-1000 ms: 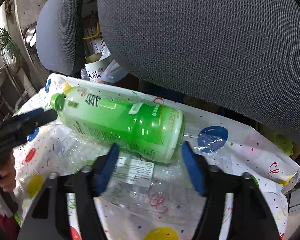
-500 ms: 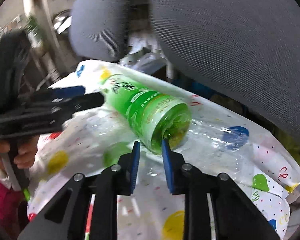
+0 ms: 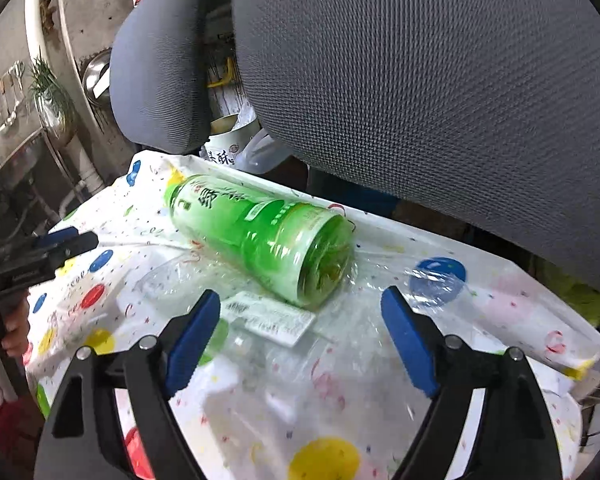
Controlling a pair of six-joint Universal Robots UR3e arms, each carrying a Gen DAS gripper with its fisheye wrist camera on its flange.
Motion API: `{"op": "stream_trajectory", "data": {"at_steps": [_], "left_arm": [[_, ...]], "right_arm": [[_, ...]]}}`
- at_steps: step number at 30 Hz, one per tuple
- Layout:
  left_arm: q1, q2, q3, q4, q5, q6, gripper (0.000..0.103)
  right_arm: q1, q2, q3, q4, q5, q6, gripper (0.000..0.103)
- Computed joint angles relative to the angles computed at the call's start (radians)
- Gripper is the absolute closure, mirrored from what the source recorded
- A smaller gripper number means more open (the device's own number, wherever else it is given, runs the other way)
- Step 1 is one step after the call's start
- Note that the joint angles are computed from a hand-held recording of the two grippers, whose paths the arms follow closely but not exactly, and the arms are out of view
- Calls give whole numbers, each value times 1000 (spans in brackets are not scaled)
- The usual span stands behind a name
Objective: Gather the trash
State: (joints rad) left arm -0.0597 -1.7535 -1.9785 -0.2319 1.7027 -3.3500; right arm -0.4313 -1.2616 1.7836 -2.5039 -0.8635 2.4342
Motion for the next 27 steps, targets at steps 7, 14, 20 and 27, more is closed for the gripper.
{"op": "stream_trajectory", "data": {"at_steps": [7,14,20,27], "left_arm": [[-24,-85,90,-3,6,6,28],[-7,-106,85,14,-19,-8,28],[-1,-23,21,5,-8,-10,28],[45,175,-107,-43,6,-33,28]], "right_arm": [[83,160,-186,14,-46,77,21],[122,183,-228,46,-52,71,24],[130,-17,-51,143,14,-125,39],[140,-191,-91,805,111,-597,52]]}}
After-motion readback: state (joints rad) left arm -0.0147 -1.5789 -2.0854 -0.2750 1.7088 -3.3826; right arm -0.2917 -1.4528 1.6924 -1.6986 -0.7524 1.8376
